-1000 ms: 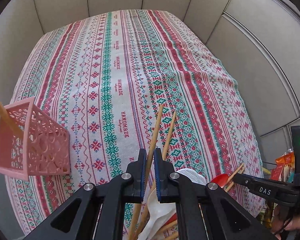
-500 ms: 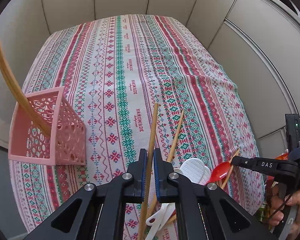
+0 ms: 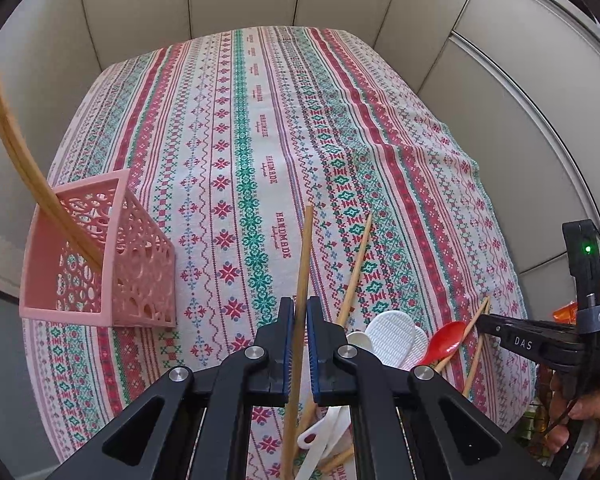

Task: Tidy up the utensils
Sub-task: 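Close the right tool on a chopstick near the red spoon while the left tool holds its chopstick, then carry both chopsticks to the pink basket while the left tool opens to drop its chopstick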

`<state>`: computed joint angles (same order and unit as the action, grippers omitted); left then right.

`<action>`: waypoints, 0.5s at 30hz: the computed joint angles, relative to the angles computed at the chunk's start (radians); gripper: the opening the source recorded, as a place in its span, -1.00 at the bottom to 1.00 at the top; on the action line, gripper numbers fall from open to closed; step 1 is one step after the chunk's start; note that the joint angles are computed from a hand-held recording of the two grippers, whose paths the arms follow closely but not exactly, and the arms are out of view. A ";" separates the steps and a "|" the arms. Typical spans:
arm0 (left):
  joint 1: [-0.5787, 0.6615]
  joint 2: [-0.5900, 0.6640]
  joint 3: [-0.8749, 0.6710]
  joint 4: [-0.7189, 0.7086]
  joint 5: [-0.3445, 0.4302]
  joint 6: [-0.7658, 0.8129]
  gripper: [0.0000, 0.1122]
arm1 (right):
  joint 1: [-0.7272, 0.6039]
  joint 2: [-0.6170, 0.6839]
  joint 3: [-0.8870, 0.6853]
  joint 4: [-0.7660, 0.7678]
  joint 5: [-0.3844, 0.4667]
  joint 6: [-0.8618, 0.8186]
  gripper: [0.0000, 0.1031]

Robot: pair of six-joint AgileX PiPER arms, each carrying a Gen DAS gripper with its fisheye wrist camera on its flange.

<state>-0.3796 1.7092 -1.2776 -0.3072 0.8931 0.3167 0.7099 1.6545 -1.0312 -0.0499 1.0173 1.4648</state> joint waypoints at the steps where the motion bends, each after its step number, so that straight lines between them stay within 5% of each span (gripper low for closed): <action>1: 0.000 -0.006 0.002 -0.001 -0.003 -0.002 -0.89 | 0.008 0.014 -0.017 -0.012 0.007 0.004 -0.82; 6: 0.018 -0.035 0.008 -0.022 -0.009 0.018 -0.89 | 0.008 -0.035 0.036 -0.048 -0.118 0.063 -0.90; 15: 0.078 -0.129 0.019 -0.095 0.002 0.092 -0.89 | 0.159 -0.195 -0.049 -0.273 0.025 0.224 -0.90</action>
